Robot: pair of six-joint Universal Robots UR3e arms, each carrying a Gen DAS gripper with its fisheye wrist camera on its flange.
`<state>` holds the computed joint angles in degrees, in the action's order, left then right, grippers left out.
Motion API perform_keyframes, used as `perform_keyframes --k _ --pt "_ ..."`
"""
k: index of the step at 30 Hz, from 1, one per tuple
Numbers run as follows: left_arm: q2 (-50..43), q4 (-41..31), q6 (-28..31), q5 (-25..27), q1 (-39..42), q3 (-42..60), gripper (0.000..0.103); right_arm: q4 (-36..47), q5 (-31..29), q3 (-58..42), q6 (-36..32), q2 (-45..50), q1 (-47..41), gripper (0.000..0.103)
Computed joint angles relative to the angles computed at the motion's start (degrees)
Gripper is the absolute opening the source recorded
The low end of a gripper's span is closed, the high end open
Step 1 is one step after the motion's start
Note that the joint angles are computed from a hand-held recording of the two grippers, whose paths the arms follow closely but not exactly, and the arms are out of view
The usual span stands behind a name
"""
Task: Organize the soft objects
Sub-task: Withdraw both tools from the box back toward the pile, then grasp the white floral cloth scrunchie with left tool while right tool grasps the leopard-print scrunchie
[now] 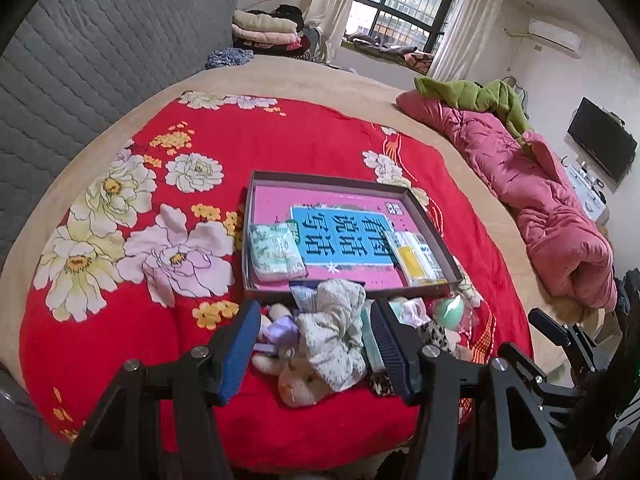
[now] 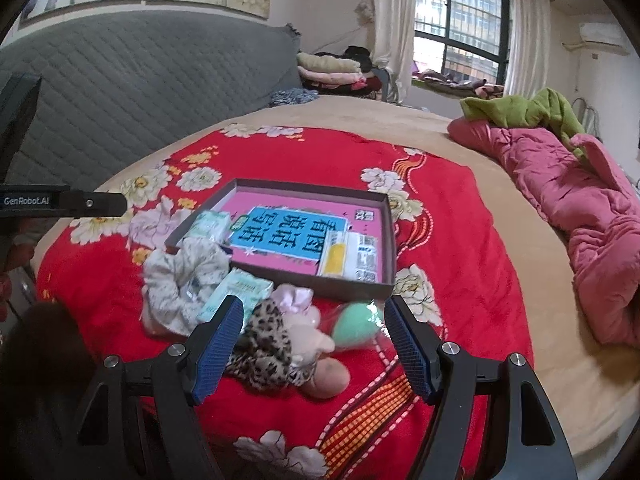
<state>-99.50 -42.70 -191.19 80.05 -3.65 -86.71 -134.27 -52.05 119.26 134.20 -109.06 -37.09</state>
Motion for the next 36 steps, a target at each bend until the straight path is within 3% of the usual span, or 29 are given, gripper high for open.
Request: perform_keyframes --k 11,20,36 --pt "-0.31 -0.2 -0.08 0.21 -1.33 -2.05 0.057 2.59 -0.28 5.43 -4.81 -4.2 0.07 0.074" --pt "-1.83 -0.09 -0.71 2.46 -4.1 -2.7 0.057 0.95 -1.32 7.32 -4.9 -2.76 1.54 0.074" --pt "-4.4 1.96 0.25 -1.82 -3.42 -4.63 0.057 -4.32 -4.8 7.99 -3.21 2.16 5.94 0.074"
